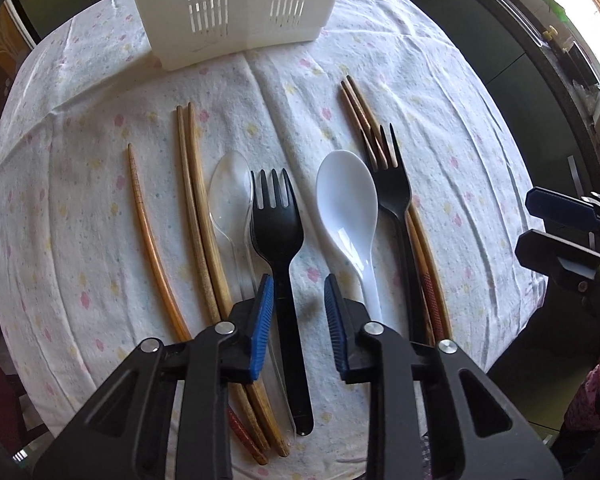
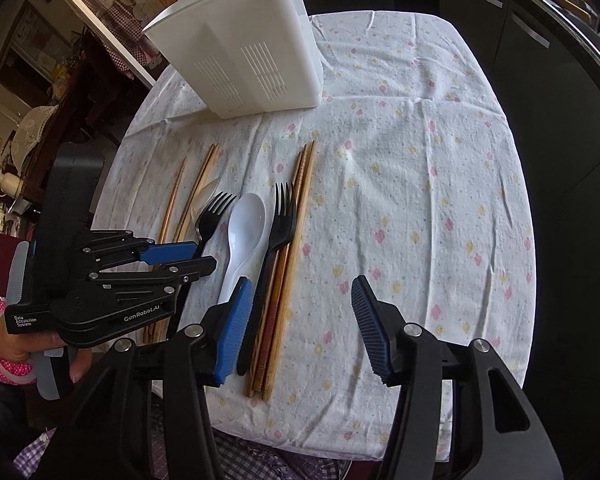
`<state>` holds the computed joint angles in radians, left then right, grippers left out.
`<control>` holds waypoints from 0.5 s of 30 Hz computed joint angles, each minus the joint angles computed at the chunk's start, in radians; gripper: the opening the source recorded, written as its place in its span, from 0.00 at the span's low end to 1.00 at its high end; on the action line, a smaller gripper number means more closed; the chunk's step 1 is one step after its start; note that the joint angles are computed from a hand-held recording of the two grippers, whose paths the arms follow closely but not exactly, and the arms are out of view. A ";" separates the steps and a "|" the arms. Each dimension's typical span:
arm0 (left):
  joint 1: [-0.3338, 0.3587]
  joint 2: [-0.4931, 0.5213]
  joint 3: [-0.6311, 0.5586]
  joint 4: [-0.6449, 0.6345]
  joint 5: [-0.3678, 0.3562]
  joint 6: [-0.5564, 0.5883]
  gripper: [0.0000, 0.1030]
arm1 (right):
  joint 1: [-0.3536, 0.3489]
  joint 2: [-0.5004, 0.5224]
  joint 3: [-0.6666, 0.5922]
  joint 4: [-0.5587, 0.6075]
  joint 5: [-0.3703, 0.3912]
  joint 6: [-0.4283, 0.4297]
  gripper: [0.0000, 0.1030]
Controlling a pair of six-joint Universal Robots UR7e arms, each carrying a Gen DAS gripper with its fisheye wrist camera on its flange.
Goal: Organize utensils
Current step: 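Grasp a black fork with the left gripper while the right gripper grasps the other black fork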
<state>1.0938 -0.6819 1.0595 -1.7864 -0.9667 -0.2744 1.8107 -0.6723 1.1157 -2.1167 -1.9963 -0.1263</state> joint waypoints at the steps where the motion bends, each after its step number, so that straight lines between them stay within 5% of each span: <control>1: -0.001 0.003 -0.005 0.010 0.015 0.000 0.10 | 0.000 0.009 -0.016 0.020 0.004 0.009 0.46; 7: 0.017 -0.006 -0.019 0.021 0.002 0.008 0.09 | -0.002 0.085 -0.131 0.164 0.007 0.061 0.29; 15: 0.021 -0.023 0.004 -0.008 -0.007 0.024 0.09 | 0.003 0.195 -0.267 0.294 -0.022 0.108 0.25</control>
<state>1.1145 -0.7045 1.0635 -1.7947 -0.9735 -0.2504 1.8136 -0.4777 0.8489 -1.8225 -2.0185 -0.0185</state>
